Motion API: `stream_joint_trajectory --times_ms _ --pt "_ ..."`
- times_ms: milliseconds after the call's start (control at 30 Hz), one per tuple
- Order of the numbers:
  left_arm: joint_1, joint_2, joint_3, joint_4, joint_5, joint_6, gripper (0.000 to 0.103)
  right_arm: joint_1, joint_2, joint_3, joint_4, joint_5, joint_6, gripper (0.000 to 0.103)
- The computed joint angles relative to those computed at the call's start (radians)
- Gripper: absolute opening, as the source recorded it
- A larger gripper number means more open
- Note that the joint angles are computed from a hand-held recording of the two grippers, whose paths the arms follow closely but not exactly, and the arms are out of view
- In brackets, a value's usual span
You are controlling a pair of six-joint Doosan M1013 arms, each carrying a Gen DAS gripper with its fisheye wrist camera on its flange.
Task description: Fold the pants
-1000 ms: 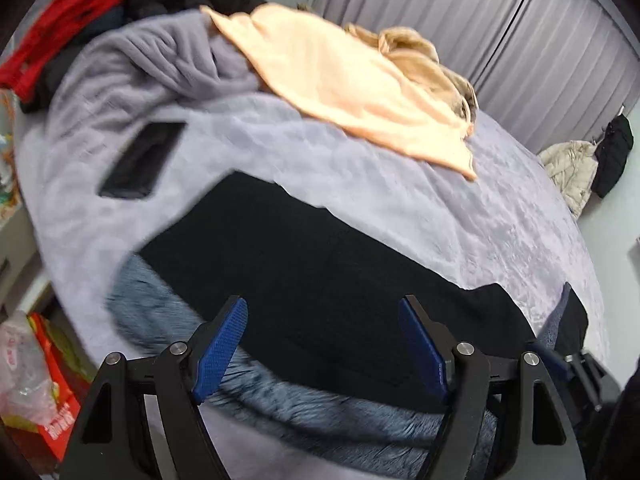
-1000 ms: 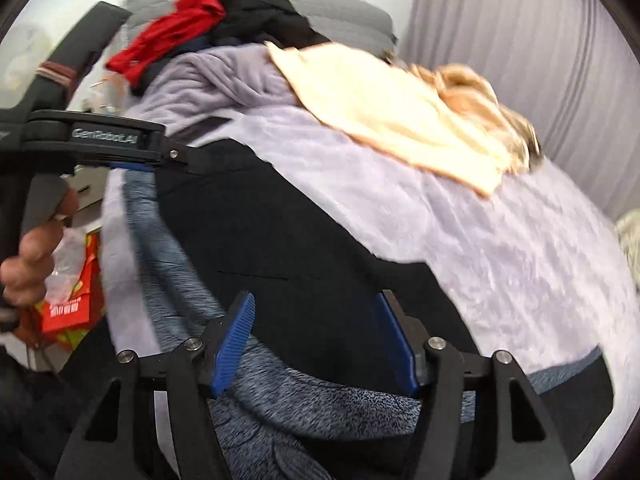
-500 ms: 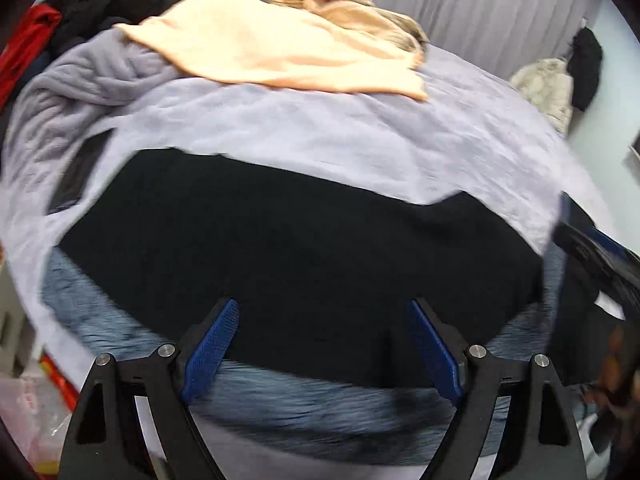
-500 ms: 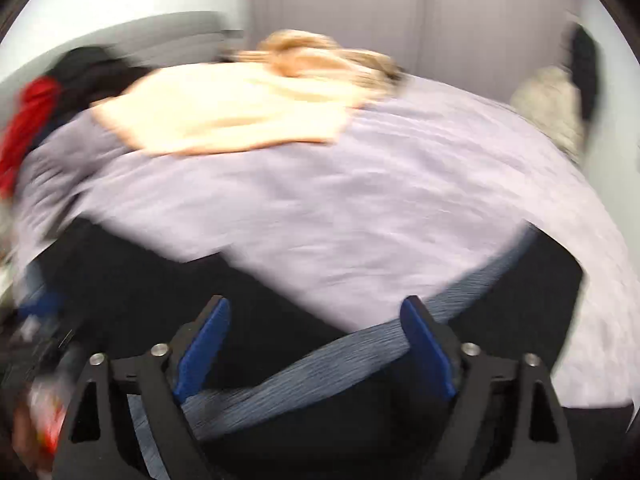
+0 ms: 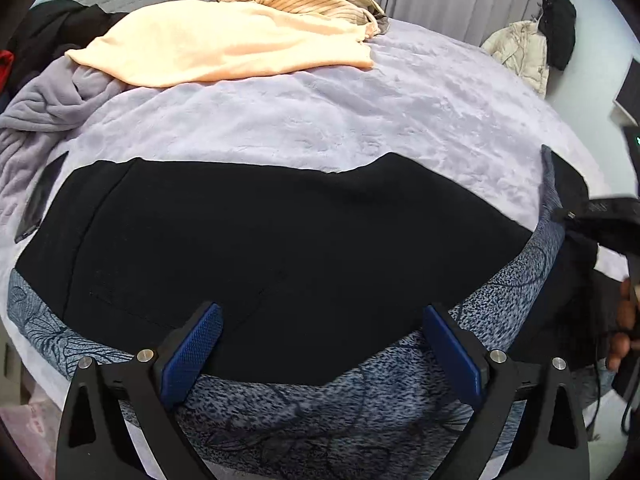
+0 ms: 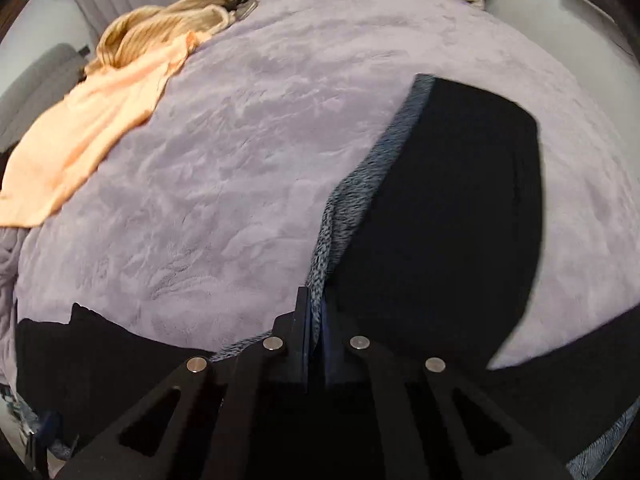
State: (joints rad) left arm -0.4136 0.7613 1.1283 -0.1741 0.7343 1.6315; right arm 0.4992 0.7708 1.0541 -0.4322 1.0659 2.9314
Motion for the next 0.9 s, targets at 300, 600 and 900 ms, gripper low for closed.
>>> stream_joint_trajectory --times_ms 300,600,900 --pt "-0.038 -0.027 0.012 -0.081 -0.104 0.166 0.1 0.058 -0.214 0.316 -0.101 -0.084 0.194 0.003" --pt "-0.025 0.055 -0.089 -0.149 0.109 0.123 0.1 0.011 -0.084 0.11 -0.153 -0.094 0.145 0.1" --pt "-0.018 0.042 -0.061 -0.142 0.079 0.121 0.1 -0.05 0.166 -0.25 0.044 0.261 -0.031 0.037"
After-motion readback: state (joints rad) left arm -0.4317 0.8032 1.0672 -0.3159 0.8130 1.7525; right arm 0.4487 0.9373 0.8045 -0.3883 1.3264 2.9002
